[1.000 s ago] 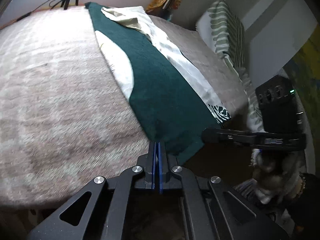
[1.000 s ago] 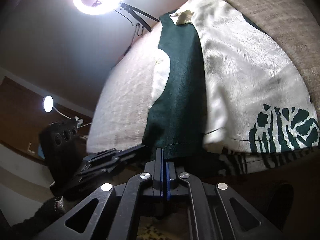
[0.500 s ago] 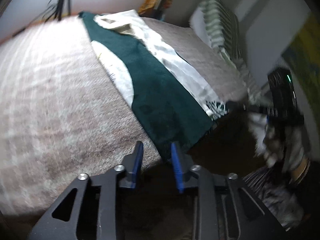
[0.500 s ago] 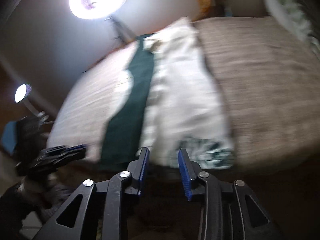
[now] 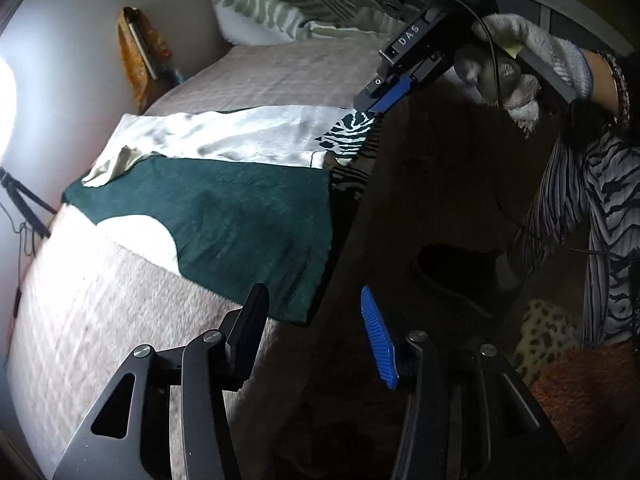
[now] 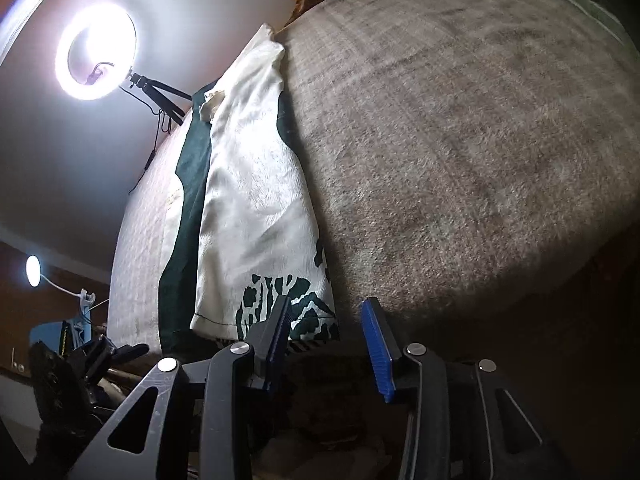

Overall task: Fold small clothes
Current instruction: 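Grasp the hem end with the left gripper while the right gripper grasps it too, then lift the hem with both grippers and fold it toward the collar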

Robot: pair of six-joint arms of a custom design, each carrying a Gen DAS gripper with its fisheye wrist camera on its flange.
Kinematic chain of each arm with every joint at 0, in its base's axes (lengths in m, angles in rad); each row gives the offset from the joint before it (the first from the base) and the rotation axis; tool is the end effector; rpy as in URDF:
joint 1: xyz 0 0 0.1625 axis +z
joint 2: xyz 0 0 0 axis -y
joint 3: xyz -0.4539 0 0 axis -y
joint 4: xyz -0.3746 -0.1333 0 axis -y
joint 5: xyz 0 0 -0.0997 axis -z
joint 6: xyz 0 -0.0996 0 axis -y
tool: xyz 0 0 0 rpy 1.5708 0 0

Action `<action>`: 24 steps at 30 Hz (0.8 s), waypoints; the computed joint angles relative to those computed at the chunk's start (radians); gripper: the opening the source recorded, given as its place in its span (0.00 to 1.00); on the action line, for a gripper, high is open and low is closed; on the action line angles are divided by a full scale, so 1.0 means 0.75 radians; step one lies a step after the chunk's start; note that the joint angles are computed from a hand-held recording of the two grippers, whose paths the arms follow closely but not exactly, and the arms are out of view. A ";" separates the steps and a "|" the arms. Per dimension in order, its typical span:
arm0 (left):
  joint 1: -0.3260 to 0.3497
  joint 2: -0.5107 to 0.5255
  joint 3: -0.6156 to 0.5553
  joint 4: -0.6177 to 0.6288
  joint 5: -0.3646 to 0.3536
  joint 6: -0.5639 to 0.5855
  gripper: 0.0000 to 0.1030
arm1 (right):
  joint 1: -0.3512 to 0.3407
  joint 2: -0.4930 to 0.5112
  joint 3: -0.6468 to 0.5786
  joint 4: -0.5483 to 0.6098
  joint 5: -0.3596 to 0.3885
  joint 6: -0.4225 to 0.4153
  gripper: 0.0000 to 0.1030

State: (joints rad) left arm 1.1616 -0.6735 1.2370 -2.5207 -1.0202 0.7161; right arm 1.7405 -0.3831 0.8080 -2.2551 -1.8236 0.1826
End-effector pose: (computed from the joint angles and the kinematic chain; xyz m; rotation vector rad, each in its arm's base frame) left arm -0.1465 -0.8039 0.2045 1.2251 2.2033 -0.3780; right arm 0.2560 -0.8524 0.1101 -0.0669 -2.9065 0.4380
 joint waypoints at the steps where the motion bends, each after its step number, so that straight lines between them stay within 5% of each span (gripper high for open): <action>1: 0.005 0.010 -0.023 0.024 -0.006 -0.009 0.45 | 0.000 0.008 -0.013 0.006 0.007 0.001 0.39; 5: 0.015 0.034 -0.060 0.069 0.027 0.002 0.45 | 0.005 0.046 -0.079 0.044 0.020 0.013 0.36; 10: 0.006 0.062 -0.005 -0.100 0.144 0.189 0.45 | 0.014 0.087 -0.146 0.095 0.021 -0.010 0.30; 14: 0.002 0.070 0.034 -0.219 0.162 0.311 0.45 | 0.012 0.096 -0.169 0.119 0.015 0.005 0.13; 18: 0.006 0.068 0.042 -0.268 0.125 0.351 0.13 | 0.003 0.085 -0.149 0.102 0.042 0.022 0.03; 24: 0.025 0.053 -0.055 -0.144 -0.005 0.206 0.05 | 0.000 0.063 -0.122 0.044 0.111 0.027 0.01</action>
State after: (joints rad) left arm 1.1801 -0.6340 1.1955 -2.6290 -1.0237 0.8703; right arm 1.7402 -0.3357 0.7167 -2.2217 -1.7400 0.2029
